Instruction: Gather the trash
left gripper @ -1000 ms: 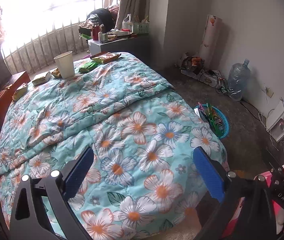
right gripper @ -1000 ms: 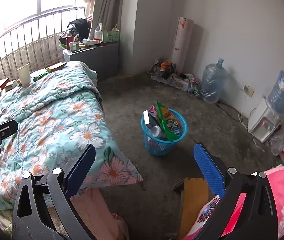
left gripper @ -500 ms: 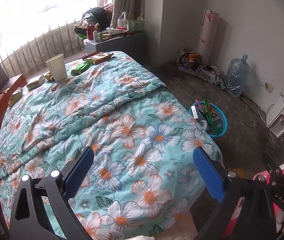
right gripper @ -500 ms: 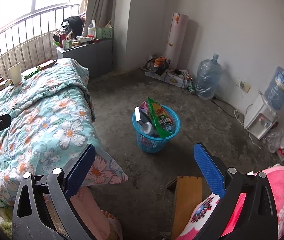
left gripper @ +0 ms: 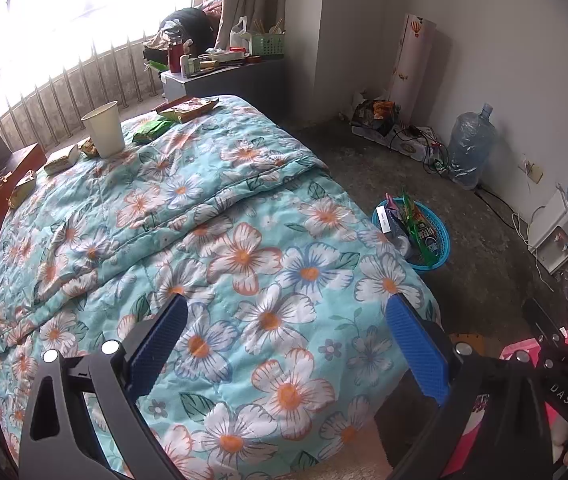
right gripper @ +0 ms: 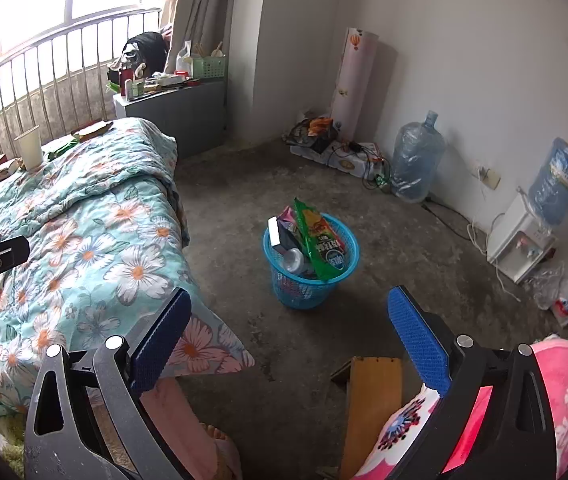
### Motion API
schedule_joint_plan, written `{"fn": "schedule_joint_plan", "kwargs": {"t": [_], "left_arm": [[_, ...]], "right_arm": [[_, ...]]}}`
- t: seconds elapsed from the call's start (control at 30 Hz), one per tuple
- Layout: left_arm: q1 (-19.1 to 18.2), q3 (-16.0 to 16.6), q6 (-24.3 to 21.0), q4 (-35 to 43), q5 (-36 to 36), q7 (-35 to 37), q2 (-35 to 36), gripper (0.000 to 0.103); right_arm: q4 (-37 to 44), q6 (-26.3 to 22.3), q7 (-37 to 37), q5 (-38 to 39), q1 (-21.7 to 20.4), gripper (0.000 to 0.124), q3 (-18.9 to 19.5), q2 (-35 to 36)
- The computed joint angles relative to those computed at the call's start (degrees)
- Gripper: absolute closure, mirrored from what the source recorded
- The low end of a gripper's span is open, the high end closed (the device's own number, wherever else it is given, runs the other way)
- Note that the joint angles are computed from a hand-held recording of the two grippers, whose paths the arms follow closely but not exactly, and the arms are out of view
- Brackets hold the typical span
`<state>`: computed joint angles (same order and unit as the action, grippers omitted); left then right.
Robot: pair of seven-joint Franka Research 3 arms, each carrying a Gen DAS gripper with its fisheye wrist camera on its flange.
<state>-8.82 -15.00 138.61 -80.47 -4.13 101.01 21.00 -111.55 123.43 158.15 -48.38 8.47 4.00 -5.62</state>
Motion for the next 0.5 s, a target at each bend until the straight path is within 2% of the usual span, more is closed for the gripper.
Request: {"fn": "schedule_joint_plan", "kwargs": {"t": [0.5], "left_arm": [[0.07,-0.02,-0.46,0.89,-0.05,-0.08,0.58,0.006]], "right_arm": [[-0.24,0.14,-0.61,0.22,0.08,0.029,-0.08,-0.21]]}}
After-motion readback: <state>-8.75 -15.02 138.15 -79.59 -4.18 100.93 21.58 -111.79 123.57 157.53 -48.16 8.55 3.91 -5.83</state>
